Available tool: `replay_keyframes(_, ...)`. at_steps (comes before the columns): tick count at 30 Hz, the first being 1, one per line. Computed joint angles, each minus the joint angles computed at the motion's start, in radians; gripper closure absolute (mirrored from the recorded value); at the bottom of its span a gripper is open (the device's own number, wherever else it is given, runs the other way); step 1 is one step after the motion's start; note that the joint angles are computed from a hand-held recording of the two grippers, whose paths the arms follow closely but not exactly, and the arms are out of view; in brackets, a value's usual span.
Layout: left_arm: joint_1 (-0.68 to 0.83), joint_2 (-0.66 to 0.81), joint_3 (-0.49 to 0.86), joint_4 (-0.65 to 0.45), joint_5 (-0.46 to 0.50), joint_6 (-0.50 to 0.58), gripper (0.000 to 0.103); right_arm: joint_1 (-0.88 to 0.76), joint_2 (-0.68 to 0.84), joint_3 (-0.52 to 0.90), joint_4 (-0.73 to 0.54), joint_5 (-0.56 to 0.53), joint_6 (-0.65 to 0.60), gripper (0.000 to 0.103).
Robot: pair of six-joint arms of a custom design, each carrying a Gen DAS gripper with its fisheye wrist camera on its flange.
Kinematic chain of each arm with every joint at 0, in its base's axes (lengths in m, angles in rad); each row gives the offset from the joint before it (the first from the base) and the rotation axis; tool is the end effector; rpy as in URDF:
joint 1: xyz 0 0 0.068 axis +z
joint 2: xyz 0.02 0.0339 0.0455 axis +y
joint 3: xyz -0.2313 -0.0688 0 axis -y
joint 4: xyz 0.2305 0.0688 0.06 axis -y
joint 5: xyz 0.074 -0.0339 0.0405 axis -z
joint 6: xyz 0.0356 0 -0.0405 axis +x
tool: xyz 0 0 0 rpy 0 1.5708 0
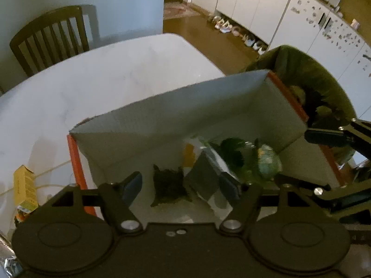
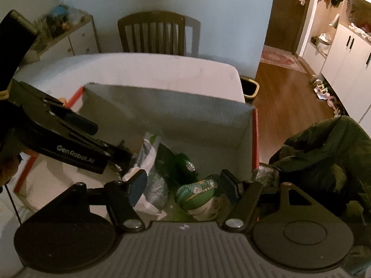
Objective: Organize objects
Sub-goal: 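Open both grippers to release the foil bag and pouch into the shoebox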
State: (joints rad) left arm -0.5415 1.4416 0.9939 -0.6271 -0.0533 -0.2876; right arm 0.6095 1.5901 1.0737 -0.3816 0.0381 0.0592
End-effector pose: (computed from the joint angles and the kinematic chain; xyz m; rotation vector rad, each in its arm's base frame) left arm 0.2376 -0.1407 0.2008 0.3189 2.6400 -0.2063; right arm 0.2655 0.1837 0.1974 -0.6588 2.3945 0.2403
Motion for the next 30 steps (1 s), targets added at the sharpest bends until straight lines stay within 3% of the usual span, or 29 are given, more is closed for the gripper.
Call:
replay_keyframes(17, -0.071, -0.407, -0.117, -0.103, -0.042, -0.057, 0.018, 0.045, -0.293, -0.107, -0.034, -0.030, 0.108, 0.025)
replay_keyframes(21, -0.071, -0.526, -0.150, -0.142, -0.061, -0.056, 0.011, 0.096, -0.333, -0.113, -0.040, -0.004, 0.147, 0.022)
replay_keyframes(25, -0.010, -0.661, -0.177, -0.206, -0.031, -0.026, 0.005, 0.164, -0.350, -0.102, -0.047, 0.026, 0.195, 0.022)
replay_keyframes(30, 0.163, -0.805, -0.193, -0.303, 0.075, 0.068, 0.001, 0.265, -0.330, -0.064, -0.052, 0.070, 0.266, 0.022)
